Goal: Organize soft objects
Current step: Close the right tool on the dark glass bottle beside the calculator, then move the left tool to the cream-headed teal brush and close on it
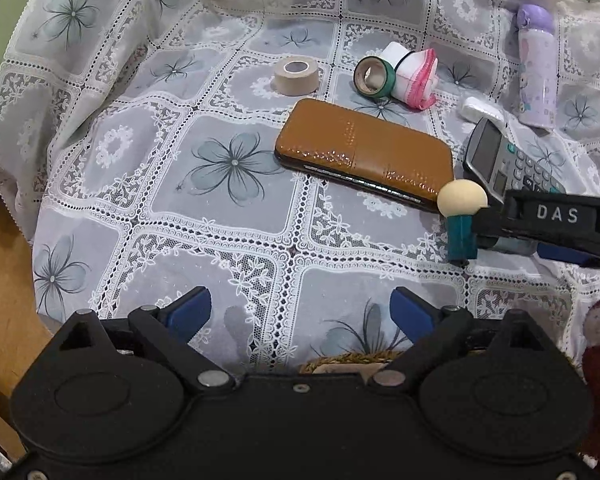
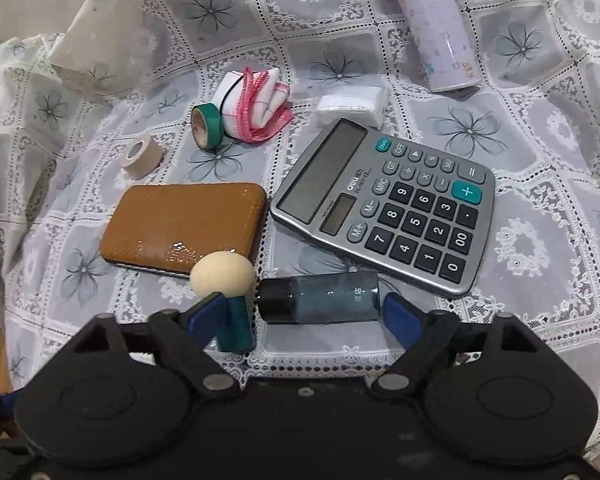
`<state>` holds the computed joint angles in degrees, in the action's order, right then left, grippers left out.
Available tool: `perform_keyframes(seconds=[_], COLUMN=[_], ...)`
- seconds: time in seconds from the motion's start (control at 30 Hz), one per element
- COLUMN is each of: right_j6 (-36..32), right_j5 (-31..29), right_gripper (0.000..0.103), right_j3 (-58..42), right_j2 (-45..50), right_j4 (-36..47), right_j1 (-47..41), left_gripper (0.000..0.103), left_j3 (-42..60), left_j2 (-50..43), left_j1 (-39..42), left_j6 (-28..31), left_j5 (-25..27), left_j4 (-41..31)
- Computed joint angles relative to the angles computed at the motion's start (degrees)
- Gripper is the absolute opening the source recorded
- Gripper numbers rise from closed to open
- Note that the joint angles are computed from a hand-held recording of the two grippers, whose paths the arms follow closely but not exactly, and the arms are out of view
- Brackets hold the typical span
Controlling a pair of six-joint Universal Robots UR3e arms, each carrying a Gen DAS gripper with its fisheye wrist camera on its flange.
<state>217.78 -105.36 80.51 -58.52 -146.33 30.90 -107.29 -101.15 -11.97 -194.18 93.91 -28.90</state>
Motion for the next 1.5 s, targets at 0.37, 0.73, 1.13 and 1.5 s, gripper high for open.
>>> perform_keyframes(seconds=[0.37, 0.73, 1.13, 1.5], right_j6=[0.8, -1.8, 0.7, 2.4], right_j5=[-0.2, -5.4, -4.2, -4.1], right_gripper=[0.061, 0.076, 0.078, 0.071], right_j3=[1.2, -5.2, -10.6, -4.1], right_j2=[-0.8, 3.7, 7.2, 2.1], right_j4=[0.6, 2.8, 7.0, 5.7], right_j1=[-0.5, 0.7, 1.3, 0.4], left_gripper=[0.093, 0.093, 0.093, 0.093], left_j3=[0.0, 0.1, -0.8, 1.2], left_j2=[0.4, 0.6, 0.6, -3.4], left_j1=[-0.5, -1.0, -1.7, -1.5], left_j6=[0.1, 0.6, 1.7, 13.1], left_j5=[-0.3, -0.6, -0.4, -3.7], left_j4=[-0.8, -1.1, 0.3, 6.6])
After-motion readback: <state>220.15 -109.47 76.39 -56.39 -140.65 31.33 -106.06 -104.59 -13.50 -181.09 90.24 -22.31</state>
